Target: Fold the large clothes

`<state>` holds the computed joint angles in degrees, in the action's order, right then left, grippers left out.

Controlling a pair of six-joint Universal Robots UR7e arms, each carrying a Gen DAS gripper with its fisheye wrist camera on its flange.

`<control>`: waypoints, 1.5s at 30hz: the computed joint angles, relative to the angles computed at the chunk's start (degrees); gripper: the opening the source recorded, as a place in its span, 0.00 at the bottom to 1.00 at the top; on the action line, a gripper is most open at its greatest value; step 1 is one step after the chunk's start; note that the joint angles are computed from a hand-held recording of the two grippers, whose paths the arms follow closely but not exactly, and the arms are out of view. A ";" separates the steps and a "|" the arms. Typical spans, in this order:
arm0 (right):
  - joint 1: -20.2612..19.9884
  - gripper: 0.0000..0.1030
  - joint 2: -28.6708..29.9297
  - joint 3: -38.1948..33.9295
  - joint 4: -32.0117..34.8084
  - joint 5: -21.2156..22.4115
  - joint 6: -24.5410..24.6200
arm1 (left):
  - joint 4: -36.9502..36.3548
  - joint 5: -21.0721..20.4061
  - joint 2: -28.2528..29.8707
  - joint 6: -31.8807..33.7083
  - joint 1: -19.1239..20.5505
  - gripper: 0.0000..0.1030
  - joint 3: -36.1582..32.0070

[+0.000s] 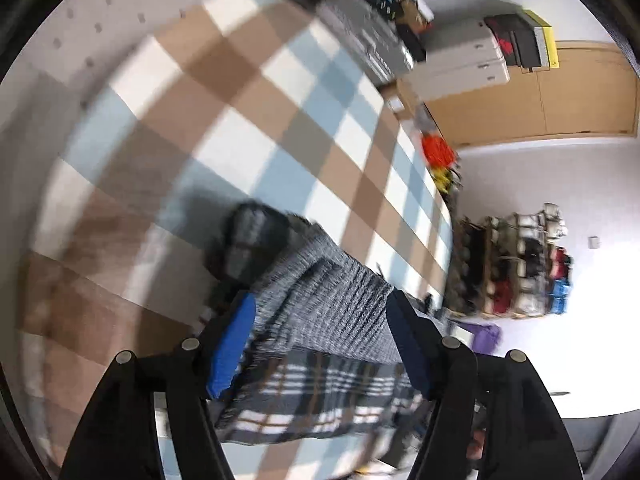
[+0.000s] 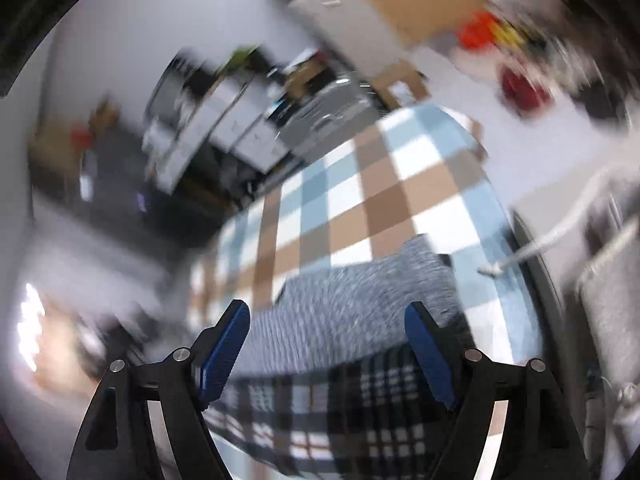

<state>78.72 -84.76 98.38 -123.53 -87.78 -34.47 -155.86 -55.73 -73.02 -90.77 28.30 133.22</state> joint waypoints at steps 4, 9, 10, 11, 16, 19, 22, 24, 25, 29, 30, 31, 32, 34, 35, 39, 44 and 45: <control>5.11 0.83 -2.84 9.54 -12.03 -10.30 -15.34 | 10.72 3.32 1.14 2.95 -4.65 0.67 -3.75; 9.38 0.84 0.30 18.85 -29.16 -22.16 -31.20 | 17.17 -1.29 11.37 14.19 -4.74 0.75 -11.55; 9.84 0.84 2.26 19.18 -31.57 -24.88 -32.00 | 19.30 -1.39 13.75 16.54 -4.08 0.75 -13.38; 10.10 0.84 4.42 18.70 -32.60 -27.27 -31.09 | 21.58 -1.21 15.47 17.63 -3.42 0.75 -14.94; 7.28 0.88 10.49 13.30 -27.83 -31.50 -22.25 | 27.14 -0.08 20.24 16.23 1.27 0.75 -16.55; 6.09 0.93 10.57 13.16 -28.65 -29.46 -23.71 | 25.17 1.25 20.53 16.94 1.45 0.75 -15.30; 6.12 0.93 9.78 13.19 -28.02 -29.18 -24.51 | 27.80 1.26 20.46 18.04 1.15 0.75 -15.87; 6.43 0.91 7.34 14.35 -27.77 -27.44 -24.15 | 30.14 1.75 19.59 16.06 -0.41 0.75 -15.91; 6.03 0.91 5.13 14.94 -25.99 -25.16 -23.32 | 32.11 2.23 19.55 15.05 -1.55 0.75 -16.36; 3.69 0.93 -5.94 21.92 -22.34 -15.76 -29.76 | 37.44 3.22 21.56 13.93 -7.62 0.75 -17.89; 3.18 0.93 -7.93 23.57 -22.53 -14.70 -31.61 | 37.48 2.83 22.51 13.75 -8.96 0.75 -18.20; 1.92 0.93 -10.87 25.84 -22.44 -13.55 -34.57 | 36.17 2.03 23.04 14.12 -10.04 0.75 -17.57; 0.21 0.93 -13.66 28.19 -23.22 -12.49 -37.40 | 35.07 1.52 23.49 14.85 -10.36 0.75 -17.45; -2.76 0.93 -16.80 30.59 -24.38 -11.40 -40.63 | 33.87 0.80 24.97 14.44 -11.33 0.75 -16.62; -5.54 0.92 -18.58 30.76 -21.94 -8.66 -40.83 | 35.13 0.85 25.16 13.62 -11.39 0.75 -16.74; -13.14 0.93 -20.26 26.80 -13.22 -0.66 -31.54 | 39.98 2.75 26.51 8.77 -11.60 0.75 -16.68; -16.64 0.91 -16.66 22.99 -10.99 0.70 -20.92 | 41.04 4.49 27.71 8.37 -10.61 0.80 -17.20; -16.08 0.91 -16.07 22.93 -11.72 -0.23 -20.53 | 41.99 4.64 28.10 8.89 -10.28 0.82 -17.79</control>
<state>62.64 -100.83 121.31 -135.25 -88.01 -55.00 -113.87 -51.09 -44.92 -81.88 18.02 115.43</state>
